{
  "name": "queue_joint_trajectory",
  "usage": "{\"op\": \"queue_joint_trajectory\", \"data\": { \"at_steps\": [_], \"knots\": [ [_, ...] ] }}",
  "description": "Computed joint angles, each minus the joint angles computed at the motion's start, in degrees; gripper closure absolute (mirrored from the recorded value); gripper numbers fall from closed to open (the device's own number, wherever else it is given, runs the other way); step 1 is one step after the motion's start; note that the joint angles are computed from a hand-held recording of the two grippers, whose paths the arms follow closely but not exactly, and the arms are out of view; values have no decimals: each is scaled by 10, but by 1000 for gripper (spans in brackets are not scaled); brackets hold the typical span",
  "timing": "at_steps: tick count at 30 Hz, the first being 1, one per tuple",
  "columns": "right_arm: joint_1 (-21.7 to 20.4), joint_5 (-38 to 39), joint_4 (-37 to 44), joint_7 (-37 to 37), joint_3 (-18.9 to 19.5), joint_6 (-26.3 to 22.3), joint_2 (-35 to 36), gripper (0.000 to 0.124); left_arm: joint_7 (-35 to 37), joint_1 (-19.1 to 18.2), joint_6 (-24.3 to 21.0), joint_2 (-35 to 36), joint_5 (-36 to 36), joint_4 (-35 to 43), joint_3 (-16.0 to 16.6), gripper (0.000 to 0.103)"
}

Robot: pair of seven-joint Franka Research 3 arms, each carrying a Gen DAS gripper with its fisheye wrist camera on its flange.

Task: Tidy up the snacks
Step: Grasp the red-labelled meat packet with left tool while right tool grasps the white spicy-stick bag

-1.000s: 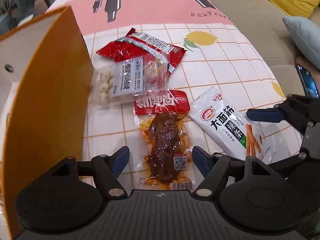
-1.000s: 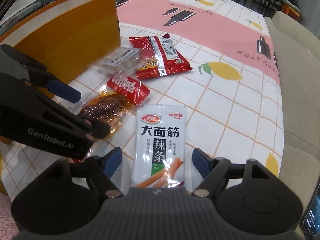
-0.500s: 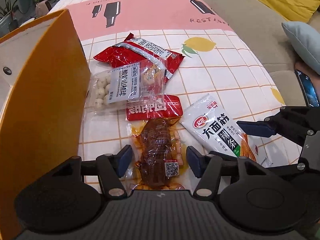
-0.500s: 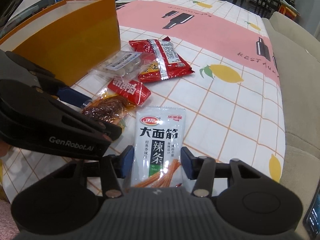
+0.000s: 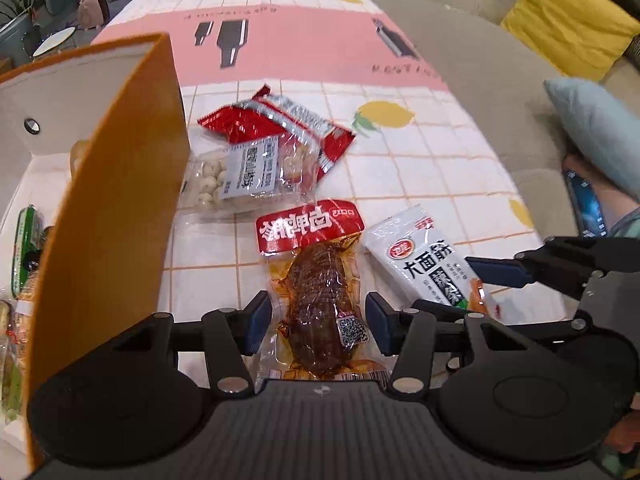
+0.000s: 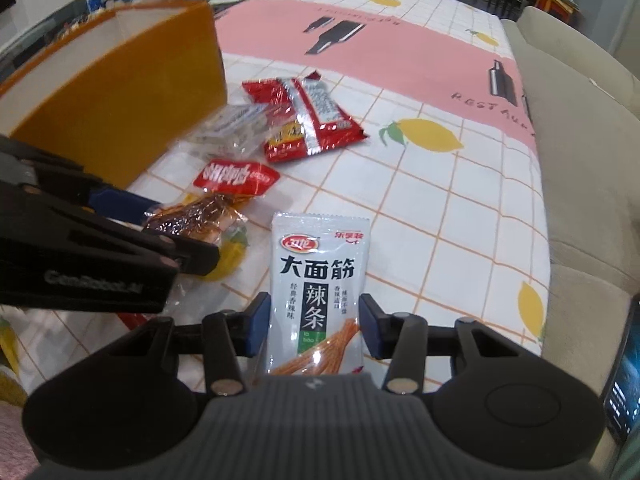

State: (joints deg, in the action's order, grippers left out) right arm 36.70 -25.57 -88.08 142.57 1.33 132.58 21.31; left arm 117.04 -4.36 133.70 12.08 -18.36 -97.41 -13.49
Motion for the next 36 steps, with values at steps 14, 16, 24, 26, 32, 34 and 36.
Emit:
{"op": "queue_joint_trajectory", "data": {
  "at_steps": [14,16,24,26,32,34,36],
  "knots": [
    [13,-14,-9,68,6,-7,-18,80,-26,19,-59,-3,-44,21,12,64],
    [9,-13,-28,82,6,6,-29,79,-49,19,-59,1,-42,23,14,52],
    [-3,5,-12,46,18,-13,-10,79,-101,16,-68,23,-36,38,8,32],
    [-6,26,-16,18,25,5,-10,79,-109,15,-68,28,-30,41,6,31],
    [5,26,-16,26,10,-7,-15,79,-131,-3,-49,33,35,39,6,27],
    [8,13,-8,38,4,-39,-13,79,-139,-7,-53,38,51,43,5,25],
    [4,10,-18,47,4,-40,-19,79,-151,-13,-54,42,68,45,5,21]
  ]
}}
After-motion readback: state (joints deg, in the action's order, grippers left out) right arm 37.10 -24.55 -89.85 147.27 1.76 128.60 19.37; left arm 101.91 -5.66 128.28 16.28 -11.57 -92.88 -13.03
